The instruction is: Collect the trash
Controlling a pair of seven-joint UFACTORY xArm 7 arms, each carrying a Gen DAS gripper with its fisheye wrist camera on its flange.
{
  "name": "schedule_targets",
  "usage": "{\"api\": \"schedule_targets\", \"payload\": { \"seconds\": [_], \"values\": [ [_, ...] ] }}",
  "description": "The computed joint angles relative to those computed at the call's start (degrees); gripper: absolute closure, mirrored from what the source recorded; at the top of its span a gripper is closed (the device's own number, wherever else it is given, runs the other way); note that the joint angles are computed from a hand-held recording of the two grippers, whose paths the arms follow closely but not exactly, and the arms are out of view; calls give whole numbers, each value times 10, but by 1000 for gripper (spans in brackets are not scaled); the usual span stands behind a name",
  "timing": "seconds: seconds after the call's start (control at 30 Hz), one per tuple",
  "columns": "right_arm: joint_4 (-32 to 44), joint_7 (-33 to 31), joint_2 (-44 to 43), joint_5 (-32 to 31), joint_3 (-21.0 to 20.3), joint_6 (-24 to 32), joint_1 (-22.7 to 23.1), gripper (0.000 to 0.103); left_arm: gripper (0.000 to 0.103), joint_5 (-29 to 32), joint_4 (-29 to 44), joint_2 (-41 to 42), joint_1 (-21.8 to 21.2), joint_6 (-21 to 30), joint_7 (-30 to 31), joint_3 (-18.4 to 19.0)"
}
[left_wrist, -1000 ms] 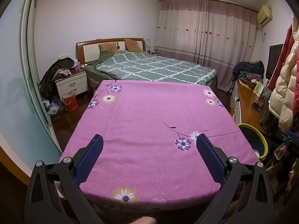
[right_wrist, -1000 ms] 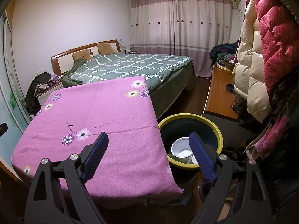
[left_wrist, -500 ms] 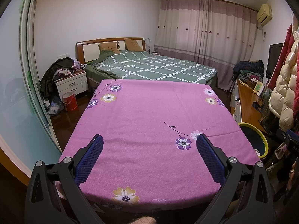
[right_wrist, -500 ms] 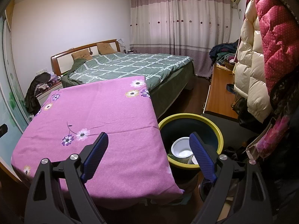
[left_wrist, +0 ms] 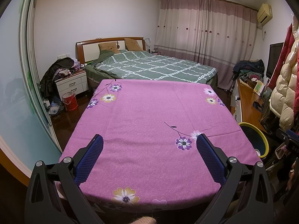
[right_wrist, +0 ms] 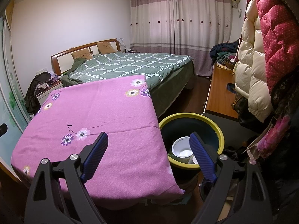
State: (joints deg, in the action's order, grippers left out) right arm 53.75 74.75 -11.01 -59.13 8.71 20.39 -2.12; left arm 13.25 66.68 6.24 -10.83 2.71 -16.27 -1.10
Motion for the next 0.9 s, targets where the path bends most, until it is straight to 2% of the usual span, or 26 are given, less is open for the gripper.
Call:
{"api": "schedule_targets", "payload": {
  "seconds": [0.9],
  "values": [
    [1,3,4,-3,-3,-1,2,19,5,-1,5,9,-3,-2,3,5]
  ]
}}
